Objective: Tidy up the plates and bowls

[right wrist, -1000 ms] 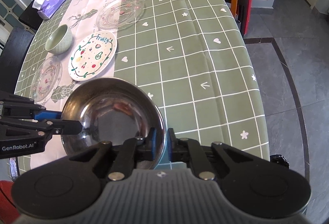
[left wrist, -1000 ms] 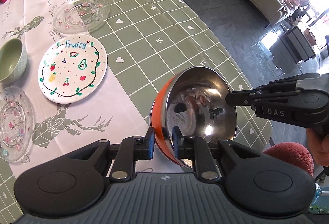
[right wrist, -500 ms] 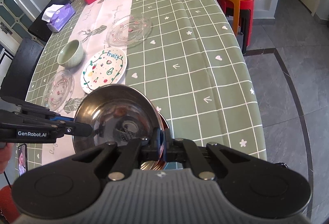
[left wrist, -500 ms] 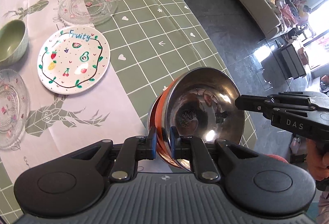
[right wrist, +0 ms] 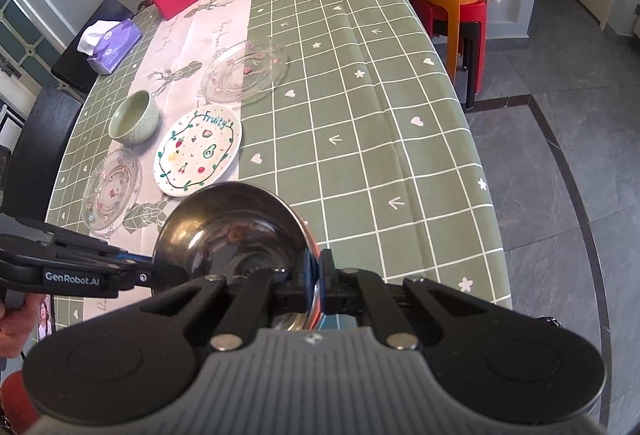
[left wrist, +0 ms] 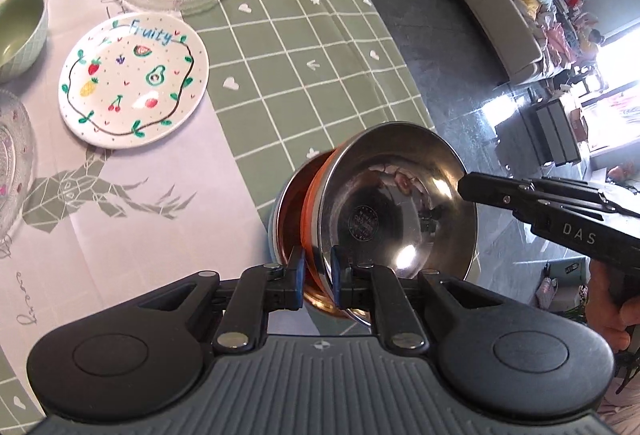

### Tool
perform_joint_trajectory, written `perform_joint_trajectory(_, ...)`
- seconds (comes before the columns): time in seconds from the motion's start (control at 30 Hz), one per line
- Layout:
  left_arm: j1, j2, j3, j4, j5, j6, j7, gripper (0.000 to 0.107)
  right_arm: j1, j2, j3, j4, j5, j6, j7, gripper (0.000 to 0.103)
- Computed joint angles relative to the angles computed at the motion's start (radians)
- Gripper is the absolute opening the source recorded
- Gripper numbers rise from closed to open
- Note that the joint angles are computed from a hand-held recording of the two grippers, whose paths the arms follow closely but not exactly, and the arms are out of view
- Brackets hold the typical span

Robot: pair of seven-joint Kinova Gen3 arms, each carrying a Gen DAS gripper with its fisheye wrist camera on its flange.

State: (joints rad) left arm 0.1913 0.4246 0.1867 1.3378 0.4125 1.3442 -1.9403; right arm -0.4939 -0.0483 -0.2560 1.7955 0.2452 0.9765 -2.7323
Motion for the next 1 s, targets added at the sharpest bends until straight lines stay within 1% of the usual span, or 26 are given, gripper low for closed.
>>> perform_joint_trajectory(0.1, 0.017, 0.002, -0.007, -0.001, -0.034, 0.011, 0.017, 0.014, 0.001, 0.019, 0.008, -0.005, -0.034, -0.002, 0.034, 0.001)
perform_joint_trajectory(0.17, 0.022, 0.007, -0.008, 0.0, -0.043, 0.013, 0.027, 0.014, -0.001, 0.031, 0.012, -0.004, -0.038, -0.006, 0.038, 0.001)
perform_joint_trajectory(0.33, 0.024, 0.01, -0.008, 0.007, -0.048, -0.008, 0.035, 0.015, 0.002, 0.05, 0.027, 0.003, -0.059, -0.019, 0.048, 0.001)
perform_joint_trajectory(0.43, 0.029, 0.018, -0.006, -0.01, -0.055, 0.007, 0.049, 0.016, 0.001, 0.062, 0.034, 0.002, -0.063, -0.018, 0.05, 0.001)
perform_joint_trajectory(0.57, 0.035, 0.02, -0.005, -0.014, -0.065, 0.007, 0.052, 0.016, 0.002, 0.064, 0.042, 0.005, -0.069, -0.025, 0.044, 0.002)
perform_joint_trajectory(0.6, 0.03, 0.019, -0.003, -0.012, -0.059, 0.007, 0.045, 0.017, 0.002, 0.063, 0.043, 0.006, -0.071, -0.026, 0.042, 0.002)
perform_joint_trajectory(0.67, 0.019, 0.012, 0.0, -0.007, -0.046, 0.004, 0.027, 0.025, 0.003, 0.06, 0.042, 0.005, -0.072, -0.023, 0.042, 0.002)
perform_joint_trajectory(0.73, 0.01, -0.005, -0.001, 0.002, -0.039, -0.009, 0.012, 0.027, -0.007, 0.058, 0.033, -0.004, -0.041, -0.004, 0.017, 0.006)
perform_joint_trajectory(0.87, -0.026, -0.06, 0.0, 0.032, -0.011, -0.037, -0.069, 0.028, -0.03, 0.043, 0.015, -0.021, 0.017, 0.027, -0.026, 0.006)
perform_joint_trajectory(1.0, -0.077, -0.137, -0.009, 0.075, 0.029, -0.073, -0.2, 0.028, -0.044, 0.014, -0.006, -0.015, 0.058, -0.006, -0.048, 0.009)
